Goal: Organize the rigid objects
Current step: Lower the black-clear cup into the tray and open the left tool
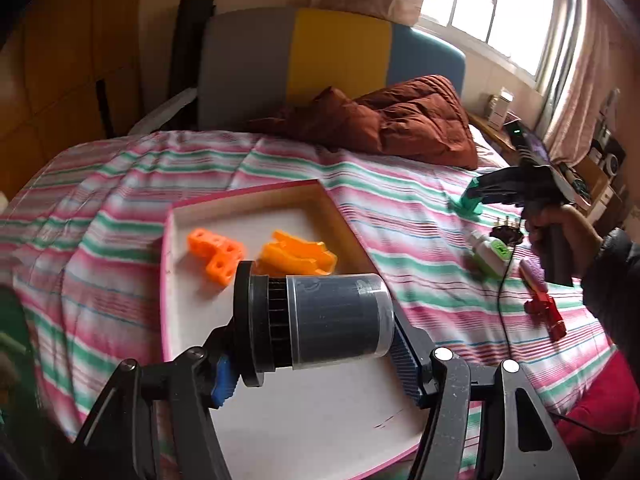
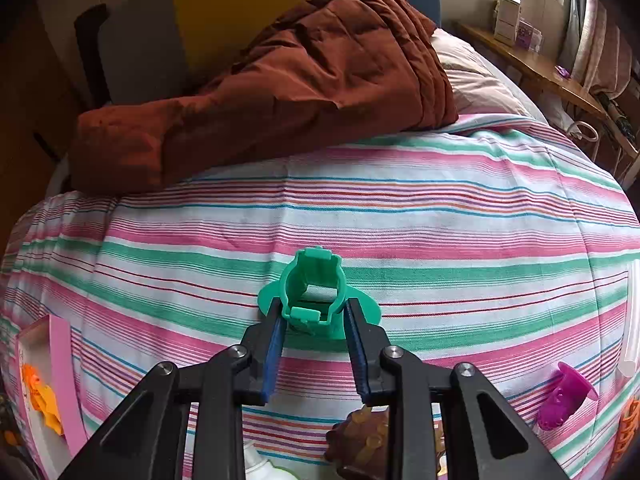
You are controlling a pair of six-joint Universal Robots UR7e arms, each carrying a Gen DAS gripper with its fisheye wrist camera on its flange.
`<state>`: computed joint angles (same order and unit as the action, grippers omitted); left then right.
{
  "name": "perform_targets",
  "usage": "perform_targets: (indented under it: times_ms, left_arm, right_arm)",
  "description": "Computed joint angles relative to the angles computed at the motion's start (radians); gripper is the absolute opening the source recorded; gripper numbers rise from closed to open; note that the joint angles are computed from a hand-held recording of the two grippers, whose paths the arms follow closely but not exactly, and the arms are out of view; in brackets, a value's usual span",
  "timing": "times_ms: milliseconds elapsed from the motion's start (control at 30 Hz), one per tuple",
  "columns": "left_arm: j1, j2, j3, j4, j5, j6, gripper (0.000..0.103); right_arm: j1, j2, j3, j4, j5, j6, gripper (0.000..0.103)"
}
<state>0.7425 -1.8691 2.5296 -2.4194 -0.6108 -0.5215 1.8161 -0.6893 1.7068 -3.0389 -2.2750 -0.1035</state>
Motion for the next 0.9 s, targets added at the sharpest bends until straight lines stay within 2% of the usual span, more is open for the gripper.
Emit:
perform_targets:
  times_ms: [67, 200, 400, 500, 633, 733, 900]
  left_arm:
    - [0.007, -0.026, 0.003, 0.043, 0.005, -0.034, 0.064]
    - [0.002, -0.067, 0.015, 0.106, 0.017, -0.095, 0.064]
    - [-0.026, -0.127, 0.026, 0.211, 0.036, -0.164, 0.064]
    - [-0.031, -0.165, 0.028, 0.271, 0.034, -0.205, 0.064]
    - [-0.03, -0.208, 0.031, 0.341, 0.028, -0.238, 0.064]
    - [-0.001, -0.186, 0.029, 0.304, -0.004, -0.209, 0.064]
    - [0.058, -0.047, 0.006, 0.147, -0.032, -0.082, 0.064]
  right_arm:
    - [0.014, -0.005, 0.019, -0.048, 0.0, -0.034, 0.029]
    - [0.044, -0.018, 0.044, -0.072, 0.02, -0.078, 0.029]
    - [0.1, -0.044, 0.111, -0.107, 0.114, -0.138, 0.029]
    - [0.137, -0.056, 0.168, -0.117, 0.152, -0.205, 0.029]
    - [0.167, -0.068, 0.263, -0.145, 0.162, -0.258, 0.029]
    - [0.167, -0.068, 0.327, -0.172, 0.15, -0.276, 0.029]
    - [0.134, -0.062, 0.377, -0.21, 0.156, -0.265, 0.029]
